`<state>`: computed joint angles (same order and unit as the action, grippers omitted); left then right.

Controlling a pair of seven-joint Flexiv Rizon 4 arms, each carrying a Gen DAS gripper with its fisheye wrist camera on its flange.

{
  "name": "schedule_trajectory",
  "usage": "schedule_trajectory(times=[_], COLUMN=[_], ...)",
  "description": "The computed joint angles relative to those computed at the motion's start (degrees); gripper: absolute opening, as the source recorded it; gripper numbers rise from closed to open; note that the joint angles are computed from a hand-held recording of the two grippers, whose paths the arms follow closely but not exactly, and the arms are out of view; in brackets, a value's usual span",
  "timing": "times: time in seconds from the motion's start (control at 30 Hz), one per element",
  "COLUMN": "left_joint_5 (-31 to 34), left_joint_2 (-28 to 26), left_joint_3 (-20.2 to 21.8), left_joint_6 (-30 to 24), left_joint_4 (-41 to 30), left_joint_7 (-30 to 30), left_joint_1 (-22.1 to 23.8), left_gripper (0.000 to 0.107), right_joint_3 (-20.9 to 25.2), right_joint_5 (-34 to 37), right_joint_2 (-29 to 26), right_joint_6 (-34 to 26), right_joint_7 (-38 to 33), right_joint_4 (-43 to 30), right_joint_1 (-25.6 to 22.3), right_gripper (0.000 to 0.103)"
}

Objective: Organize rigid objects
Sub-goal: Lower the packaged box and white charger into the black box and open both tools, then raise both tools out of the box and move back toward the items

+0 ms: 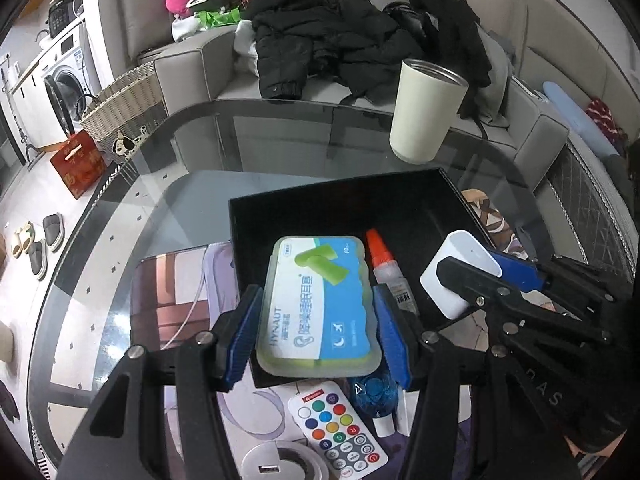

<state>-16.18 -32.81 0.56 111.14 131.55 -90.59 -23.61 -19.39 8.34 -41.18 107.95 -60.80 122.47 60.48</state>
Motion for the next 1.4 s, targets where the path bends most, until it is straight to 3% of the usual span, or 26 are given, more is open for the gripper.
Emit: schedule_trajectory(times=[0.37, 1.03, 1.3, 1.4], left_joint_5=[1.2, 4.1, 3.9, 2.9], left_joint_2=[0.1, 0.6, 1.8, 2.6], left_joint_3=[-1.0, -3.1, -2.2, -1.1], left_joint_6=[-0.8, -0.6, 4.3, 8.9], left_joint_4=[-0.1, 0.4, 2.3, 4.0], left_joint_7=[-0.7, -2.8, -4.2, -4.5], left_joint_1=[1.5, 4.6, 3.7, 2.3], left_gripper=[0.055, 0.057, 0.057, 0.057], right_joint_3=[1.8, 0.1, -1.8, -4.7], right_joint_5=[-1.5, 0.7, 3.3, 7.6], right_joint_2=[0.4, 0.5, 0.8, 0.9], right_joint_6=[-0.8, 0.3, 3.7, 7.9], right_joint_7=[1.0, 0.7, -0.5, -3.0], right_joint_4=[0.0, 0.5, 1.6, 2.8], right_joint_1=[-2.0, 0.4, 2.9, 7.1], right_gripper=[0.027, 0.027, 0.030, 0.042])
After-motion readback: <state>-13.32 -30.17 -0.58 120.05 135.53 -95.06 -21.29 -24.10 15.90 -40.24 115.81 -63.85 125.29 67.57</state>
